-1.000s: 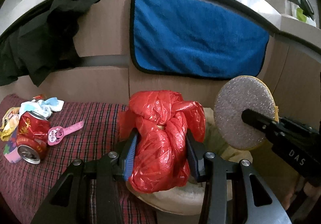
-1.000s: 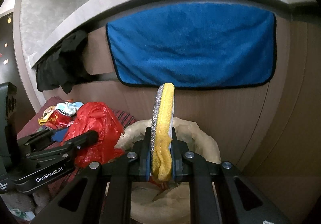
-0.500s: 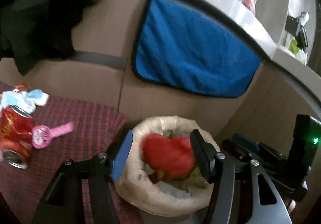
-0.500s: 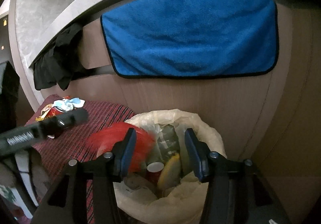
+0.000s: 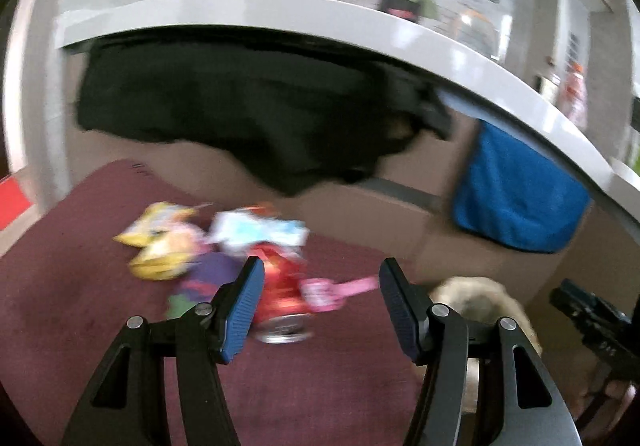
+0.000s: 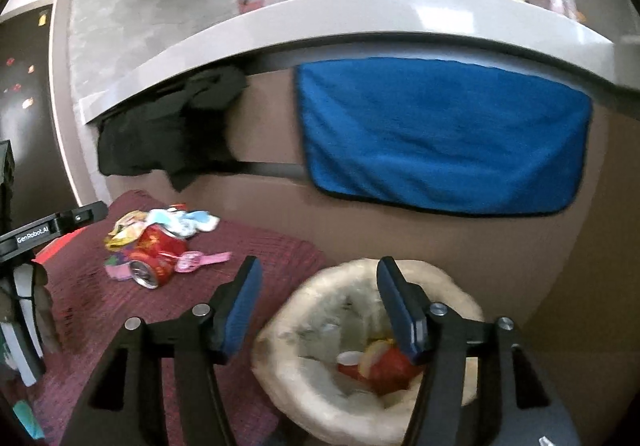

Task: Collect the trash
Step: 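Move the right gripper toward the pink plastic handle while the left approaches the red can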

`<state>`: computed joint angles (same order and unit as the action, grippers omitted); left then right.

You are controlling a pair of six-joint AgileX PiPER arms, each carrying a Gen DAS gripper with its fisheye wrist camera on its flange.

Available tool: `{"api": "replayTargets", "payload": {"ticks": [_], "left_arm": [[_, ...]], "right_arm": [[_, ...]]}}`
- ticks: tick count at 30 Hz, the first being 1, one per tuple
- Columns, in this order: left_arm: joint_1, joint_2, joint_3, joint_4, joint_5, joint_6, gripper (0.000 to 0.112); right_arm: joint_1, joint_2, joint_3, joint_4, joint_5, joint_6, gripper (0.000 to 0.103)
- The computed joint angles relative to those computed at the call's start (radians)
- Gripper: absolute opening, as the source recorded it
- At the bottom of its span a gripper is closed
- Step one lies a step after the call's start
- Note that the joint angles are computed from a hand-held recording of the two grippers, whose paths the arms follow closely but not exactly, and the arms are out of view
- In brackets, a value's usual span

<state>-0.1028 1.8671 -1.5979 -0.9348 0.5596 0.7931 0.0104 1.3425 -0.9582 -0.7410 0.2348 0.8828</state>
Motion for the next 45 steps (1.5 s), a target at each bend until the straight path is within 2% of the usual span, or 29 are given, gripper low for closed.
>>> {"api": "replayTargets", "payload": {"ticks": [4,7,11,13,15,16,18,19,20,22,28,30,32,35,37,39,41,43,45], "left_arm": [[0.114,0.022,0.013,-0.053,0.034,0.034,0.060],[0.167,0.056,0.008,-0.074,0.074,0.052,0.060],[0.205,0.100,-0.010,-0.089,0.111,0.084,0.060],[0.223,0.125,-0.037,-0.082,0.146,0.095,0.060],[0.233,0.157,-0.075,-0.061,0.185,0.093,0.060],[0.241,0.174,-0.095,-0.053,0.210,0.093,0.060],[0.253,0.196,-0.123,-0.046,0.244,0.097,0.060],[0.256,0.203,-0.132,-0.044,0.255,0.098,0.060],[0.264,0.210,-0.141,-0.049,0.273,0.105,0.060],[0.276,0.214,-0.146,-0.059,0.296,0.120,0.060],[0.282,0.220,-0.174,-0.030,0.320,0.135,0.060],[0.284,0.234,-0.198,-0.021,0.330,0.115,0.060],[0.289,0.245,-0.215,-0.026,0.339,0.103,0.060],[0.291,0.263,-0.234,-0.037,0.347,0.092,0.060],[0.289,0.278,-0.248,-0.034,0.357,0.080,0.060],[0.285,0.288,-0.254,-0.029,0.362,0.067,0.060],[0.282,0.291,-0.250,-0.024,0.366,0.063,0.060],[0.283,0.284,-0.233,-0.027,0.365,0.067,0.060],[0.288,0.273,-0.214,-0.031,0.361,0.082,0.060]], "right_arm": [[0.094,0.065,-0.055,-0.001,-0.001,0.027,0.057],[0.169,0.147,-0.132,-0.027,0.039,0.054,0.057],[0.234,0.271,-0.243,0.014,0.089,-0.005,0.057],[0.236,0.326,-0.292,0.096,0.085,-0.122,0.057],[0.215,0.372,-0.326,0.268,0.035,-0.322,0.057],[0.206,0.409,-0.367,0.360,0.041,-0.422,0.056],[0.178,0.489,-0.479,0.557,0.098,-0.622,0.055],[0.159,0.546,-0.560,0.657,0.141,-0.708,0.048],[0.138,0.594,-0.632,0.757,0.187,-0.790,0.033],[0.087,0.710,-0.811,0.924,0.315,-0.911,0.016],[0.017,1.048,-1.346,0.953,0.601,-0.903,0.017],[-0.004,1.098,-1.422,1.003,0.664,-0.916,0.017],[-0.018,1.064,-1.337,1.070,0.656,-0.954,0.019],[-0.022,0.924,-1.042,1.224,0.539,-1.106,0.020],[-0.018,0.845,-0.894,1.330,0.502,-1.227,0.021],[0.002,0.760,-0.754,1.383,0.436,-1.314,0.027],[0.027,0.704,-0.668,1.399,0.361,-1.357,0.049],[0.049,0.670,-0.628,1.402,0.322,-1.413,0.051],[0.074,0.674,-0.656,1.305,0.322,-1.391,0.052]]}}
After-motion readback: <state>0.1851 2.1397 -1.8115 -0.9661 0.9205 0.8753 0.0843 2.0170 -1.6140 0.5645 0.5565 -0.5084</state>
